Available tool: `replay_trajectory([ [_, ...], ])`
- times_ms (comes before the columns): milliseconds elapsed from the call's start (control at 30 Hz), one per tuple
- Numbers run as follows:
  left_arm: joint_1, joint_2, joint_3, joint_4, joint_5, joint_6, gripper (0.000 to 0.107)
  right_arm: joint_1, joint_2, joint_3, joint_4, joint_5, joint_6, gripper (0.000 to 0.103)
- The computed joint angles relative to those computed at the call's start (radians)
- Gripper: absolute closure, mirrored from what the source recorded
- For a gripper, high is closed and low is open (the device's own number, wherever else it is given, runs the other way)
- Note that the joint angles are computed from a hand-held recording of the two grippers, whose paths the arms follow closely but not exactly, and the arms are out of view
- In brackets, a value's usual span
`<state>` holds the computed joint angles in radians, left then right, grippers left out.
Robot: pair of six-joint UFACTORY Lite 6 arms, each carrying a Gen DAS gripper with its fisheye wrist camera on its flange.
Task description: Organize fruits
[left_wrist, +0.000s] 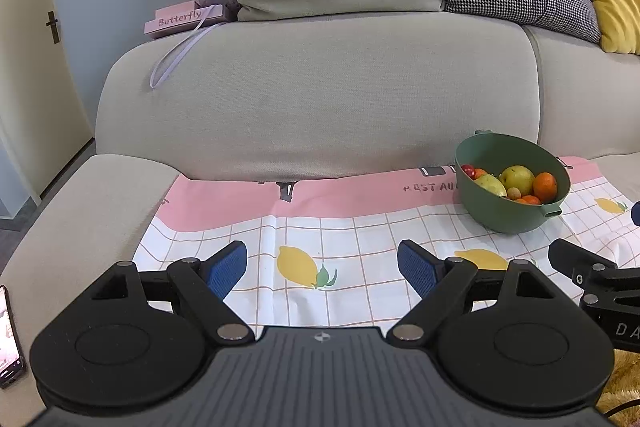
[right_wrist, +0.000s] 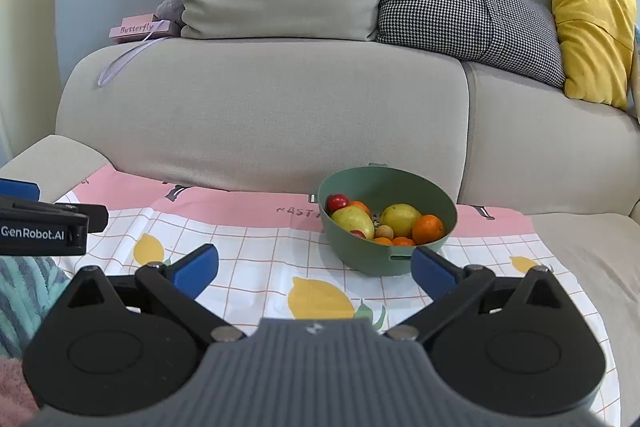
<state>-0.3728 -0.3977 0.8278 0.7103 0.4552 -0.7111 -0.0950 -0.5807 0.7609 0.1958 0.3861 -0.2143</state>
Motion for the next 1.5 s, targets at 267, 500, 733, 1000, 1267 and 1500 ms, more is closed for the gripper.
replay_trajectory([
  [267,0.016,-0.015,-0.008,-0.021,-0.003,0.028,0.007,0.015,-0.010,-0.004,-0.028,0.004,0.027,0.004],
  [500,0.028,-0.022,-0.011,-0.034,-0.004,0.049,0.007,0.003,-0.022,-0.012,0.013,0.003,-0.027,0.004],
  [733,0.018,-0.030,-0.014,-0.030,0.005,0.044,0.007,-0.013,-0.026,-0.014,0.047,0.008,-0.064,0.004],
  [1000,0.030,-0.031,-0.014,-0.040,-0.002,0.068,0.007,-0.025,-0.024,-0.014,0.079,0.010,-0.103,0.004],
  [1267,0.042,-0.034,-0.012,-0.052,-0.007,0.088,0.007,-0.030,-0.025,-0.015,0.087,0.013,-0.111,0.004],
  [1500,0.043,-0.038,-0.016,-0.041,-0.007,0.083,0.007,-0.018,-0.019,-0.006,0.045,0.017,-0.058,0.004],
])
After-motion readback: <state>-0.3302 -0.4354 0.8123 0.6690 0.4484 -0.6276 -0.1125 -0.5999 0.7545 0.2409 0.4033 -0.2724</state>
